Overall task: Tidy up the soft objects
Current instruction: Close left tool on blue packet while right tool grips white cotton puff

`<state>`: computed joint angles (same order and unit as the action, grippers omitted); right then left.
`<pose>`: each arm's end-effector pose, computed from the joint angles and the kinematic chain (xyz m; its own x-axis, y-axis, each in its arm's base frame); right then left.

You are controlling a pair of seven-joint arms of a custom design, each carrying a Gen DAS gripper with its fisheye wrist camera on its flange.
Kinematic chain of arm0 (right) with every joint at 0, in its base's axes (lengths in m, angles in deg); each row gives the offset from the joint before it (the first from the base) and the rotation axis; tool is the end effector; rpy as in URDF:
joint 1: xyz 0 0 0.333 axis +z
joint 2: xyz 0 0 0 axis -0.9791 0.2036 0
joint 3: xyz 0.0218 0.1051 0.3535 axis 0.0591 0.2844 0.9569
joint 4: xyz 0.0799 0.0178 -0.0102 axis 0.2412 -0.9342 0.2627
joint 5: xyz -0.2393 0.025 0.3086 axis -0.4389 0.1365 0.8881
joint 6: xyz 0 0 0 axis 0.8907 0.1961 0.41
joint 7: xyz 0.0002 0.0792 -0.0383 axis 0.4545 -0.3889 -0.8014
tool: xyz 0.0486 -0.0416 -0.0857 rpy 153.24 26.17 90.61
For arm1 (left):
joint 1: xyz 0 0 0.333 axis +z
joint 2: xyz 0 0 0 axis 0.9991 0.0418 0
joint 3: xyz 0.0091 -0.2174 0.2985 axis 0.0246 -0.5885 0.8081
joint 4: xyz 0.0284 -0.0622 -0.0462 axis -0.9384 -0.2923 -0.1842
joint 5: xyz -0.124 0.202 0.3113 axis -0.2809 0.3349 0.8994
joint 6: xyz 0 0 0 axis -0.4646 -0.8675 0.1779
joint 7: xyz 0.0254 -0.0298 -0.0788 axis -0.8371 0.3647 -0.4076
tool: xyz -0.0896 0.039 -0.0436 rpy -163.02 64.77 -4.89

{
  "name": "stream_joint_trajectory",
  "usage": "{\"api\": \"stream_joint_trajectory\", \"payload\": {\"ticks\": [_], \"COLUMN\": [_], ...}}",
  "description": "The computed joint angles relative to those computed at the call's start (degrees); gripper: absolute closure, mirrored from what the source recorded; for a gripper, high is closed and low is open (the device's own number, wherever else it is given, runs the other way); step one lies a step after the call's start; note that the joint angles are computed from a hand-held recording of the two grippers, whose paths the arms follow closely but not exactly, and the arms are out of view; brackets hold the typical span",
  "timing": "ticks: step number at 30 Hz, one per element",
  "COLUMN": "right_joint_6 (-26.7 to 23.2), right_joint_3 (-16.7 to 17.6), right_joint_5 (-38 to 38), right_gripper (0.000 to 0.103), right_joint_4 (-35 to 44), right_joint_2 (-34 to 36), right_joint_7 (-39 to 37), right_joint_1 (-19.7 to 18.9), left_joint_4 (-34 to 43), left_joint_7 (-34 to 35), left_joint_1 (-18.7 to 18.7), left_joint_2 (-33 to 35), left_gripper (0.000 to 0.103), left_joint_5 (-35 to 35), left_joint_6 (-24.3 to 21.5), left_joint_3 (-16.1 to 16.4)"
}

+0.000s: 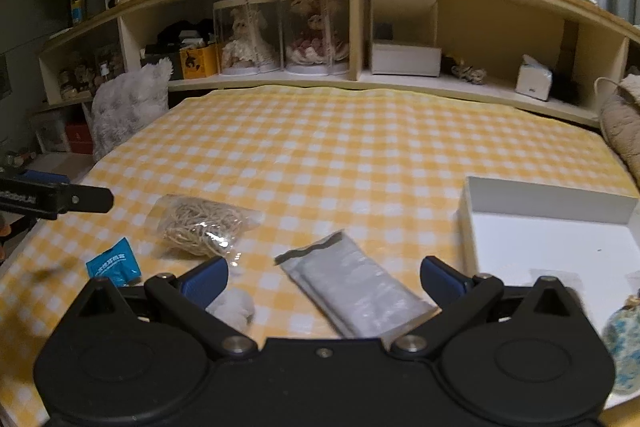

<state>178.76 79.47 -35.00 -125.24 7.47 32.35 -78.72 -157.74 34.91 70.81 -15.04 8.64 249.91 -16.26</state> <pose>0.7230 0.1087 0.4946 0.5034 -0.8617 -0.0636 -0.5475 -0.2612 -0.7950 0.6720 -0.2226 0.4819 0.1576 -0.9864 0.0470 -0.6139 -0.1352 -0.7777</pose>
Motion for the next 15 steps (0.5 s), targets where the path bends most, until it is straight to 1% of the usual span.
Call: {"api": "stream_joint_trajectory", "payload": {"ticks": [3,6,9,13,15], "right_joint_6": [-1.5,-3.7,-4.4,-5.5,-5.7], "right_joint_3": [0.1,0.1,0.1,-0.2,0.0], "right_joint_5": [0.3,0.5,0.1,-1.1,-1.1], "right_gripper": [0.0,0.0,0.0,0.0,0.0], "right_joint_4": [0.9,1.8,1.8,1.9,2.0], "right_joint_2": [0.8,1.7,2.2,3.0,3.4], "right_joint_7": [1.3,2.4,1.9,2.5,2.5], "right_joint_1": [0.1,0.3,0.9,1.8,1.9], "left_joint_4": [-0.5,-0.9,-1.0,-1.8,-2.1], "left_joint_7": [3.8,10.5,19.2,26.4,29.7], "left_joint_1": [1.2,2.5,3.8,4.1,4.3], "left_joint_2": [0.5,1.1,2.0,2.4,2.5], "left_gripper": [0.0,0.001,0.007,0.01,0.014], "left_joint_5": [-1.5,-5.9,-12.3,-18.5,-21.3], "left_joint_6": [1.4,1.3,-0.1,-0.3,-0.6], "left_joint_3": [-0.7,-2.0,-3.8,-4.3,-4.5]}}
